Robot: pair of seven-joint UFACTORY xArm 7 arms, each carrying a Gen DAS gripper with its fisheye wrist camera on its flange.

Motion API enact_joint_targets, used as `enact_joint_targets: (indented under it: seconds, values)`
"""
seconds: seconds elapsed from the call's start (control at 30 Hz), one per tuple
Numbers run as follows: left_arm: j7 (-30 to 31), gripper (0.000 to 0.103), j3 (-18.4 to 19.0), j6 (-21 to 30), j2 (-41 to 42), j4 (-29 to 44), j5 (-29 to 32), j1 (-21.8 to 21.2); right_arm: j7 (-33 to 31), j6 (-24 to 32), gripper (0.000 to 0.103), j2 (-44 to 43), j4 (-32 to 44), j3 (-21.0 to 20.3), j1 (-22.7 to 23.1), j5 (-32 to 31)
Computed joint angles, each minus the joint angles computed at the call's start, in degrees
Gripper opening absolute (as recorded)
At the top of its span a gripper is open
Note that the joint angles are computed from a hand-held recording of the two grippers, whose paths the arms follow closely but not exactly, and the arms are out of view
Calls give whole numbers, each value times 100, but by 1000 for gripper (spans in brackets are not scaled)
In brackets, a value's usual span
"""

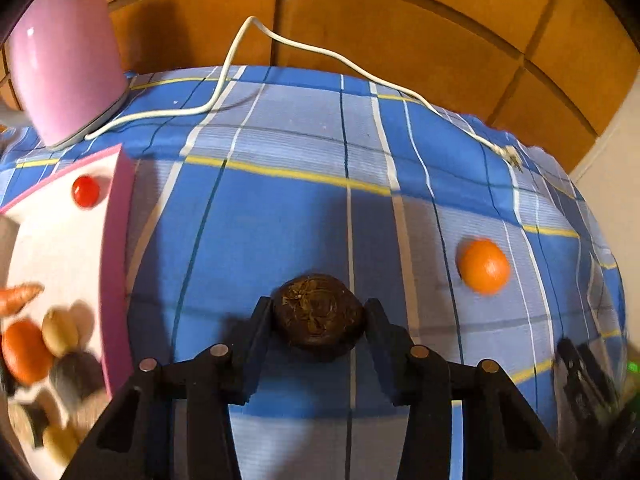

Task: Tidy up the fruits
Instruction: 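Carry the dark fruit into the tray and open the left tool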

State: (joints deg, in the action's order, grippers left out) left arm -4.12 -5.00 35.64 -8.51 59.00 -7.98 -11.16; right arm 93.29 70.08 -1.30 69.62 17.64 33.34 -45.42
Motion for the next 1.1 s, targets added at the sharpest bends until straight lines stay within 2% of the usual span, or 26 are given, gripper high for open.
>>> enact_joint_targets:
  seconds: [0.33, 0.53, 0.7, 0.83, 1.1]
  values:
    - [408, 46, 226, -59, -1449, -1161, -506, -122, 16, -20, 56, -12, -14, -2, -2, -4]
    - [574, 46, 581, -78, -2124, -1488, -877, -105, 20, -21, 56, -12, -16, 2, -5, -7]
    - [521, 46, 825, 30, -2652, -1751, -847, 220, 23, -19, 56, -10, -16, 3, -5, -9]
    - [355, 46, 1000, 90, -2979, -1947, -694, 670, 23, -14, 56, -9, -14, 3, -4, -11]
    - [196, 47, 1165, -16, -3104, -2179, -272, 1377, 10, 9, 56, 6, 0, 0, 4, -15]
